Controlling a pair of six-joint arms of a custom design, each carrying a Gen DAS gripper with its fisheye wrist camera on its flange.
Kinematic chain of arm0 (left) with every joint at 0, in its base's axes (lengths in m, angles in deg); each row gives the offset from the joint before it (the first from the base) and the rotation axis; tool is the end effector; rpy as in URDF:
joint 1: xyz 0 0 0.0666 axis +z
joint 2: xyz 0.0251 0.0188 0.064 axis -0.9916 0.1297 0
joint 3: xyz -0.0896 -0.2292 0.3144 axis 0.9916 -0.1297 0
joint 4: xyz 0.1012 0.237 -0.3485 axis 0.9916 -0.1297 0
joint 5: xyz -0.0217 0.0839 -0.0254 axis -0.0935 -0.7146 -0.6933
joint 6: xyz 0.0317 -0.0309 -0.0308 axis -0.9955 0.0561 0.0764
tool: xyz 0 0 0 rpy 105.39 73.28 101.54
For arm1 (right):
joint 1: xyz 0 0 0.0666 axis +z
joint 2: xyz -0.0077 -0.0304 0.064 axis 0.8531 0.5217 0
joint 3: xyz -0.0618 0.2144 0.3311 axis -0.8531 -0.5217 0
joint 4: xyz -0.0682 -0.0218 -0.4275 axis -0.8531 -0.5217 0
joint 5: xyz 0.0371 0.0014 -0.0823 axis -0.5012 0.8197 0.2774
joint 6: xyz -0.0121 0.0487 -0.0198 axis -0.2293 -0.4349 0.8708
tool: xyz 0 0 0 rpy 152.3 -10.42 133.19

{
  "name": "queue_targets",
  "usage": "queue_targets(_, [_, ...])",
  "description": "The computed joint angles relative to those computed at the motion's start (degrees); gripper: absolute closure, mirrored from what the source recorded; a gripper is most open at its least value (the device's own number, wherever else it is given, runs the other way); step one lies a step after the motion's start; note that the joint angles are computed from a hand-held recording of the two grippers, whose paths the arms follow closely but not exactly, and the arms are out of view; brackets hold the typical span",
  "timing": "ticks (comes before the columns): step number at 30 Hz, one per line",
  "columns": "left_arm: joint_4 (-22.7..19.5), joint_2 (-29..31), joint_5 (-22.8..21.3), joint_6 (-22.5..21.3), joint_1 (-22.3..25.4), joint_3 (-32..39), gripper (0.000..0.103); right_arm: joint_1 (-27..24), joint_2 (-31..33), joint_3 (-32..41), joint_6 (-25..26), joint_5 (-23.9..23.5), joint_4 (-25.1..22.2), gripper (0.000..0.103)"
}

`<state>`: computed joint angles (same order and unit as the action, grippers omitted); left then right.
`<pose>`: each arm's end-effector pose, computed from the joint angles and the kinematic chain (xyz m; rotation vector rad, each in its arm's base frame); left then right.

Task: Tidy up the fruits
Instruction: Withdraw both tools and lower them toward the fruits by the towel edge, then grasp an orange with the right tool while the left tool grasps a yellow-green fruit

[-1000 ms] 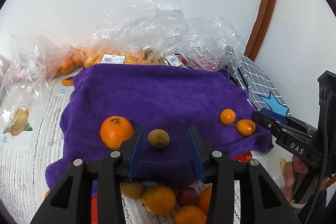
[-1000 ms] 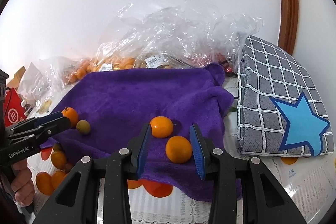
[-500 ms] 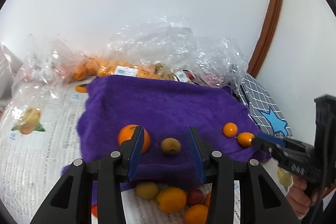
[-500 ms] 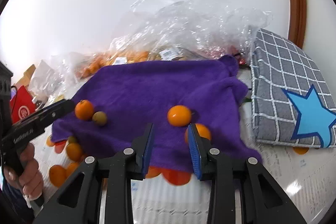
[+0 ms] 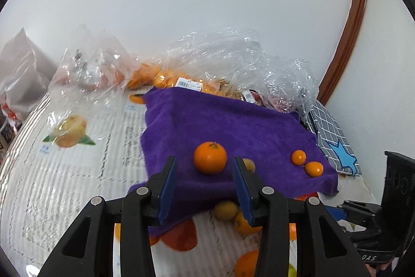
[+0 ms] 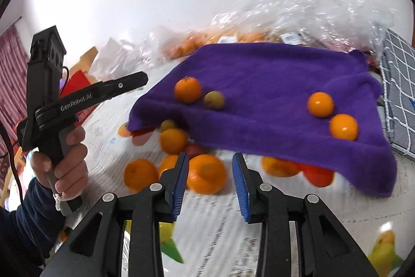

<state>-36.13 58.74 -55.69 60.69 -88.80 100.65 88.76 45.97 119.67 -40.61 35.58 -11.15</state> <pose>0.6586 -0.0896 0.3360 0.4077 2.2066 -0.6035 0.5176 0.2933 0.3038 0.0447 2.3332 0.2966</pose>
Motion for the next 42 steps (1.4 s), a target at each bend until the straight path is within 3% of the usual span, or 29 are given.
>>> queue_targets(5, [0.02, -0.81, -0.38, -0.39, 0.66, -0.97, 0.058, 0.04, 2.85, 2.95, 0.25, -0.64, -4.12, 0.064])
queue_targets(11, [-1.08, -0.63, -0.13, -1.5, 0.68, -0.65, 0.057, -0.68, 3.74, 3.32, -0.67, -3.51, -3.92, 0.064])
queue_targets(14, [-1.53, -0.67, -0.09, -2.53, 0.25, -0.65, 0.057, -0.38, 2.4, 1.98, -0.85, -0.49, -2.89, 0.064])
queue_targets(18, [-3.68, -0.24, 0.84, -4.06, -0.13, -0.03, 0.057, -0.5, 0.13, 0.01, -3.12, 7.72, -3.65, 0.064])
queue_targets(23, [-8.62, 0.72, 3.5, -6.24, -0.44, 1.41, 0.057, -1.62, 2.33, 2.45, -4.61, 6.32, -8.94, 0.062])
queue_targets(27, [-11.09, 1.3, 2.04, -7.3, -1.02, 1.98, 0.057, -1.42, 3.69, 3.93, -4.2, 7.56, -11.0, 0.059])
queue_targets(31, [-13.02, 2.36, 1.48, -7.12, -1.29, 2.86, 0.073, -0.88, 4.29, 4.38, -3.72, 9.29, -11.46, 0.062])
queue_targets(42, [-15.28, 4.46, 0.1, -6.65, -2.02, 4.76, 0.077, -0.81, 3.24, 3.15, -4.94, 9.91, -10.38, 0.063])
